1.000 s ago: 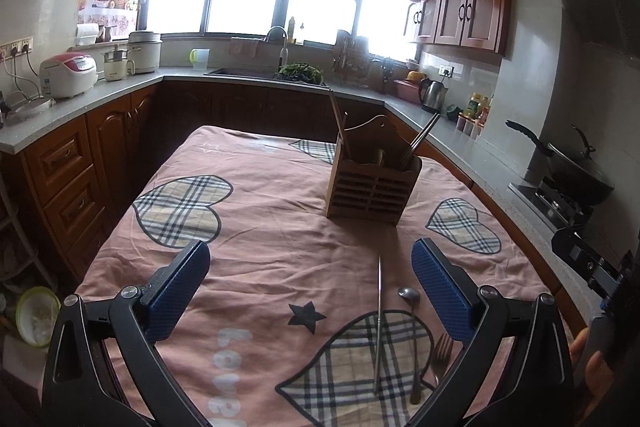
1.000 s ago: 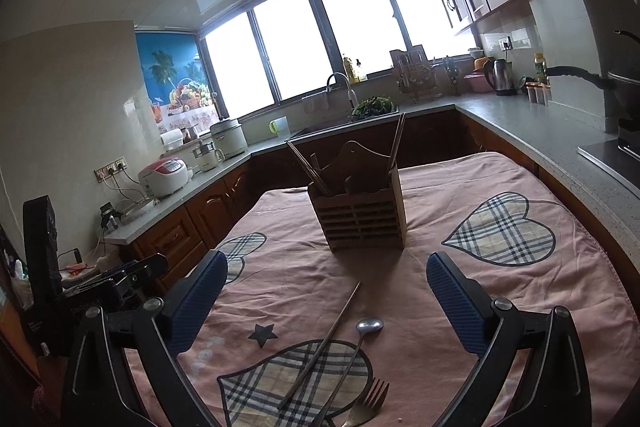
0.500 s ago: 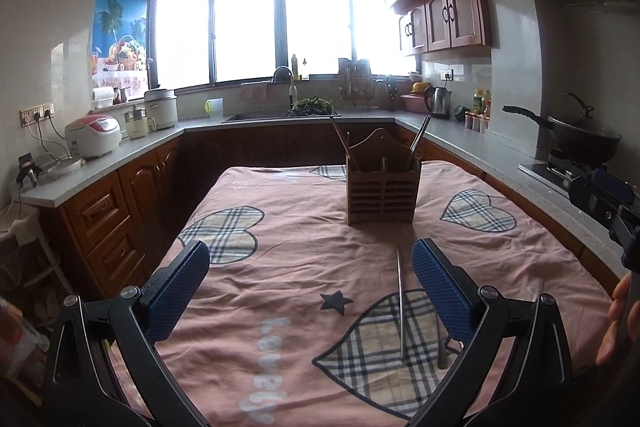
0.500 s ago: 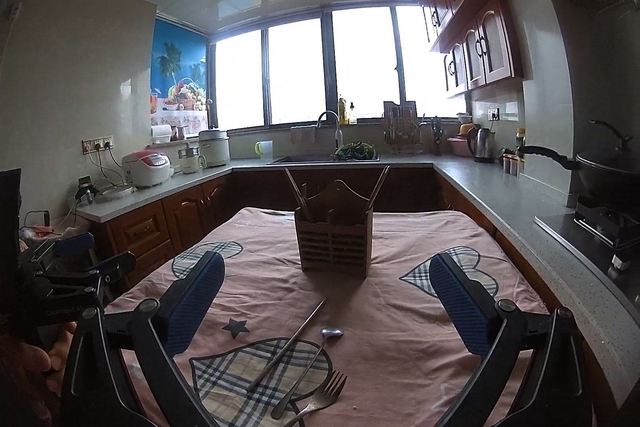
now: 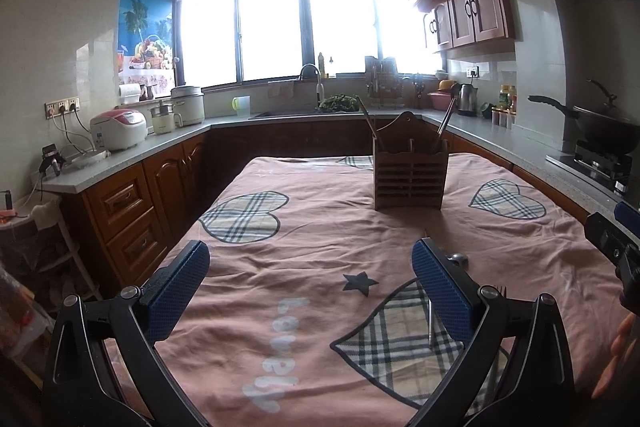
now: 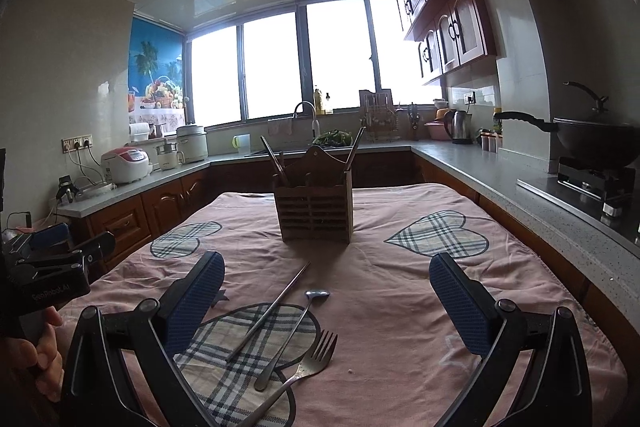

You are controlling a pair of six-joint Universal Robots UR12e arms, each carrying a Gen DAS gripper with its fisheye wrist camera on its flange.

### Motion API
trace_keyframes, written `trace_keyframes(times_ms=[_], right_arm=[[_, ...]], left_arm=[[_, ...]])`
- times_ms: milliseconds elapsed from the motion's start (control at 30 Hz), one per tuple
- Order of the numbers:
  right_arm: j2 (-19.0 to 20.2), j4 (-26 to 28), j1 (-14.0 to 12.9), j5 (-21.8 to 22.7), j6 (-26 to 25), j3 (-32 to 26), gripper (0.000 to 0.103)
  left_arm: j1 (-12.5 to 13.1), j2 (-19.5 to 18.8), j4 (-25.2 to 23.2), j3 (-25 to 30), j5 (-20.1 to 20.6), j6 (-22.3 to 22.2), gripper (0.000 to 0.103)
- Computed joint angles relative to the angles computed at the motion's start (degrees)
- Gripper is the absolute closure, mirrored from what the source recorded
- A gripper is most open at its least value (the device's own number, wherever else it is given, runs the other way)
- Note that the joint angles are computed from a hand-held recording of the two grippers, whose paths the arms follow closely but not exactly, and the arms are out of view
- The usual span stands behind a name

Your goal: Organize utensils

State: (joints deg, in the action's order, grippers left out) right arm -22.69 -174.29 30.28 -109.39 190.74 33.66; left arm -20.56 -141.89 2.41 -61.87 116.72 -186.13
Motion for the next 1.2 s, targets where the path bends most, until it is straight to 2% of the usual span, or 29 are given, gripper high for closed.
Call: trace_keyframes(times_ms=[267,467,733,1200], right_arm=[[-0.03,0.82,0.23,0.06,-0.25,0.21,0.0],[0.23,0.65,0.3,-0.13,-0.37,0.03,0.0],[0.64,-2.94,0.5,-1.18,-1.19,-0.15,0.0],[0.41,-2.23,0.43,-0.67,-0.84,-0.01,0.0]], left_arm=[[-0.28,0.0,-4.55,0.23,1.89,-0.17,0.0],[-0.27,0.29,-3.84,-0.38,1.53,-0.5,0.0],[-0.21,0.78,-2.22,-1.15,0.86,-1.27,0.0],[-0.16,0.99,-1.9,-1.44,0.44,-1.54,0.0]])
